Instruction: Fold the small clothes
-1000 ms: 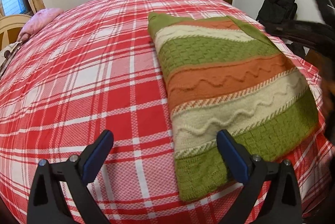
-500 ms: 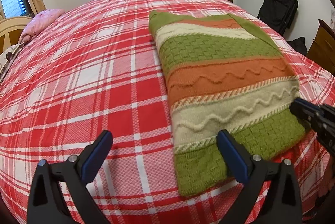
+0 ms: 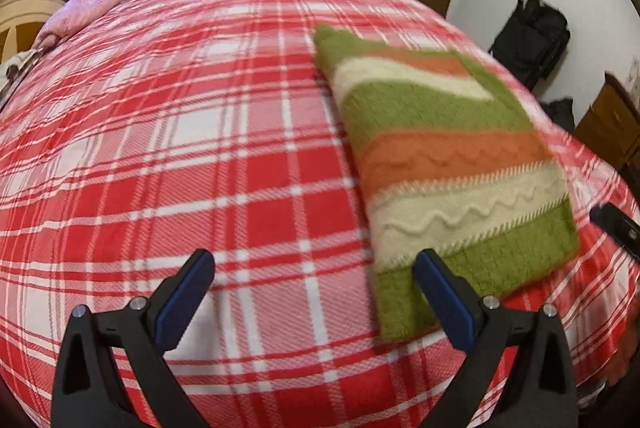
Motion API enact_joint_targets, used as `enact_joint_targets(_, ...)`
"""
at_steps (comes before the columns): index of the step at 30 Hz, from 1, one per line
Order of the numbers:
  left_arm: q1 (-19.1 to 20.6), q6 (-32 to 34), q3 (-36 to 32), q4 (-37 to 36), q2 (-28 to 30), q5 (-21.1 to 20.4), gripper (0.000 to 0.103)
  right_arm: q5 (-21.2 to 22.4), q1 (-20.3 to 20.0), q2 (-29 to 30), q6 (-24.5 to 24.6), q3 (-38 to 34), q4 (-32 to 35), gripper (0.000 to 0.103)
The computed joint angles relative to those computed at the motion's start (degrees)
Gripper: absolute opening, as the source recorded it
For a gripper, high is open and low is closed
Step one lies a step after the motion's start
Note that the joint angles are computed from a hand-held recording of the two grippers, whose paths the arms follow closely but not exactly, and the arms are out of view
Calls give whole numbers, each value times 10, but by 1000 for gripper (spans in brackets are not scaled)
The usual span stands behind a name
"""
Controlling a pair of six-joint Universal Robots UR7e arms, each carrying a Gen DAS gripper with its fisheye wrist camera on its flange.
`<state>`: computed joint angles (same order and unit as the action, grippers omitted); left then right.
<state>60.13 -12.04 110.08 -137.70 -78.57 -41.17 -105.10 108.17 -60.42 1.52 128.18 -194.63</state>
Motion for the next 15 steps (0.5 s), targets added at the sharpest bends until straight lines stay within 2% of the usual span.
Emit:
enact_joint_targets(2,3,8,-5,-12,-2,-8,103,28,-13,-6,13,3,-4,70)
enact_joint_targets(3,5,10,-9,-13,0,-10,103,29,-14,-4,10,-1,-1,70)
enact_joint_targets(5,10,15,-19,-14,7,-17,102,-1,-6,5,-2,-11,4,70)
enact_joint_targets(10,21,21,-48,-15,30,-58,100,-24,0,18,-26,-33,37,70)
enact_joint_targets(15,19,27,-63,-20,50,-58,100,-56,12,37,-51,-60,43,70)
